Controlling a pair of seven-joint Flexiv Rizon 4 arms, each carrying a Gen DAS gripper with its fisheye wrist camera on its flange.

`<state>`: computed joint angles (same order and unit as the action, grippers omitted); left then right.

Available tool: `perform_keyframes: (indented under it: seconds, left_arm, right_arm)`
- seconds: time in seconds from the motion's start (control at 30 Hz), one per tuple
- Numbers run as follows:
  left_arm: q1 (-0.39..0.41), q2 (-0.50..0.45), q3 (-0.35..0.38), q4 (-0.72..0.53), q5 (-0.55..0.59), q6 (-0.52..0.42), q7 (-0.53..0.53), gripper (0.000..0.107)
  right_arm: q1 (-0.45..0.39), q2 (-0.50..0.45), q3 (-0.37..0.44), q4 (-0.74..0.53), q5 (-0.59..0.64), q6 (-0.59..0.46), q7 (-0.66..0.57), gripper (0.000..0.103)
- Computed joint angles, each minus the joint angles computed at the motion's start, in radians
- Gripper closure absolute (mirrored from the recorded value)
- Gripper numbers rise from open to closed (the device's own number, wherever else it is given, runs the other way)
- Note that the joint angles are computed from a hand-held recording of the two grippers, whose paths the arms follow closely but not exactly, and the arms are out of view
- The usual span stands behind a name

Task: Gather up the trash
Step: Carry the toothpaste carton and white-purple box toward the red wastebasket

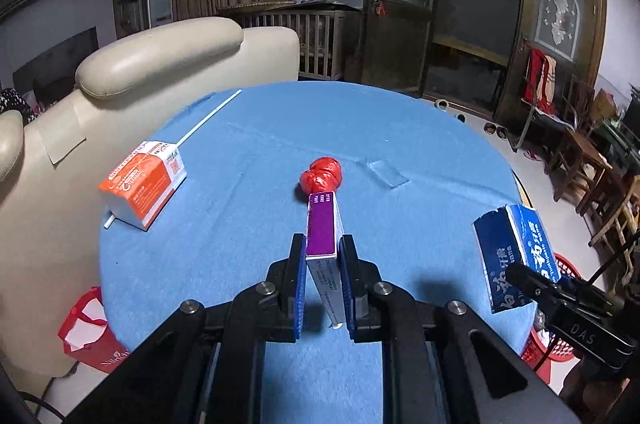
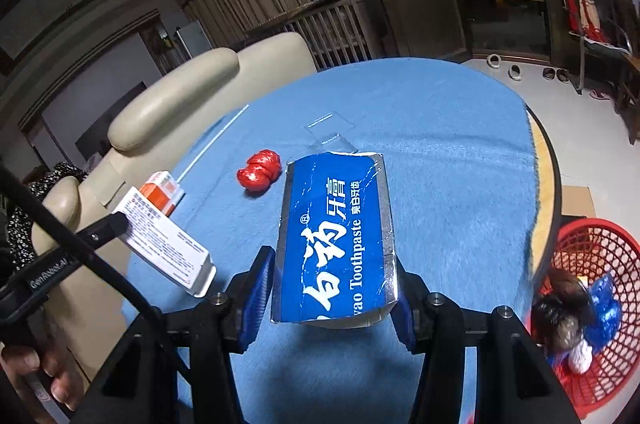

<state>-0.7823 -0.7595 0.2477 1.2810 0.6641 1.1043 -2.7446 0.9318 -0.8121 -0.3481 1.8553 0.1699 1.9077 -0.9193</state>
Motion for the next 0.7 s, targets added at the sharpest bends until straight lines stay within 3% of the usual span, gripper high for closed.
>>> perform_keyframes:
  seconds: [0.2,0.7]
  left_arm:
    - [-0.042,0.025,0.016,0.003,0.049,-0.022,-0.021,0.090]
    - [-0.027,-0.028,-0.047,-0.096,0.037,-0.089,0.088,0.090]
  right_arm:
    - [0.057,0.028,-0.032,0.062,0.077,0.065,-0.018,0.048]
    - [-0.012,0.035,0.055,0.075,0.173,0.130,-0.059,0.048]
